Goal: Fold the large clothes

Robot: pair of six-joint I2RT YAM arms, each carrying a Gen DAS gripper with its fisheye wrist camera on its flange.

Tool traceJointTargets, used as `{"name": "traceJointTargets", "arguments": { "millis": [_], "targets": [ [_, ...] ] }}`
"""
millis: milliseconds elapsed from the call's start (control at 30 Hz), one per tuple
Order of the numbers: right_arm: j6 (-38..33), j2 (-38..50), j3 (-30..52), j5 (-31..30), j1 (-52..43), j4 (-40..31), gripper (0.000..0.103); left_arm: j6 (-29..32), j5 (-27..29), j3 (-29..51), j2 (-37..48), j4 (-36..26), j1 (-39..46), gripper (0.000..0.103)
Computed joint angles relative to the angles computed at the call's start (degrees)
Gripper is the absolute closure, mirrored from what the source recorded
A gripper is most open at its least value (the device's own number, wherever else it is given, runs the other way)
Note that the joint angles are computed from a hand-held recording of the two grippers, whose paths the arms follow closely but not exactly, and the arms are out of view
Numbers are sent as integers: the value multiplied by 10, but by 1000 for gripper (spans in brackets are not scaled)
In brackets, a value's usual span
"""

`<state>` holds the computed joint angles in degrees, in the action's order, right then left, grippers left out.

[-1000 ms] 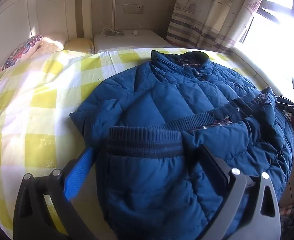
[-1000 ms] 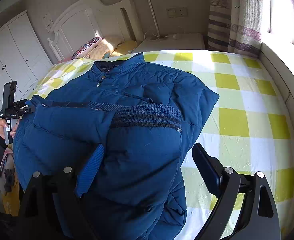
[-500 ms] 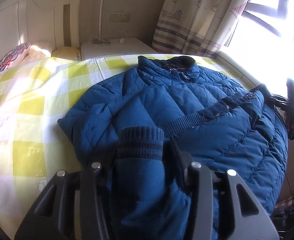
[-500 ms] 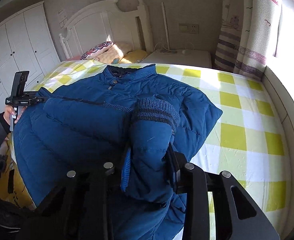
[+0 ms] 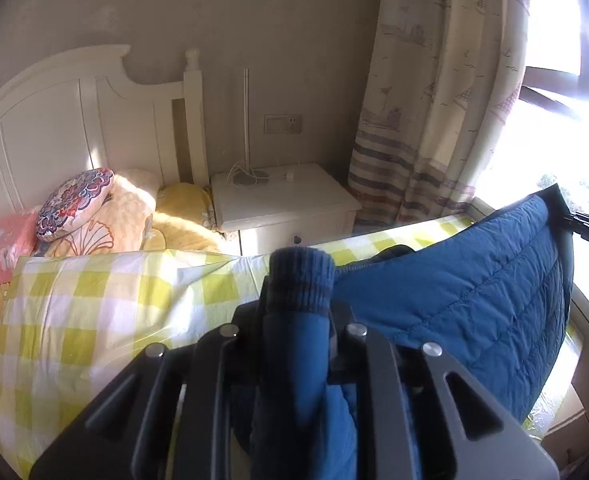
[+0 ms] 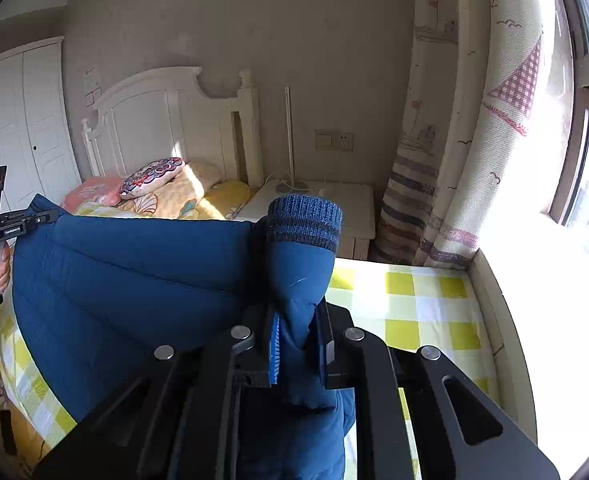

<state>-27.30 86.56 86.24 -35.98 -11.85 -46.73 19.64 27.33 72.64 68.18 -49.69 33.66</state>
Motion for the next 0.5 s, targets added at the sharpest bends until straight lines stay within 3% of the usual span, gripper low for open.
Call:
{"name": "traceJointTargets", "arguments": {
  "millis": [100, 167, 233, 300, 400, 467, 500],
  "targets": [
    [115, 174, 125, 144, 97, -17, 89, -71, -136, 34, 147, 64, -92, 85],
    [155, 230, 118, 220, 130, 22, 89, -95, -197, -2, 194, 134, -129, 85],
    [170, 255, 67, 252, 143, 85, 89, -117, -229, -49, 231, 207, -139, 85],
    [177, 262, 14, 246, 141, 141, 88, -130, -223, -88, 266, 259, -125, 82],
    [187, 257, -5, 231, 130, 163, 88, -147, -170, -88, 282, 273, -89, 79],
    [197, 260, -9, 228, 125, 168, 82, -146, -163, -78, 291, 270, -80, 61],
    [202, 265, -4, 213, 118, 163, 76, -147, -154, -76, 292, 268, -76, 47]
  ]
}}
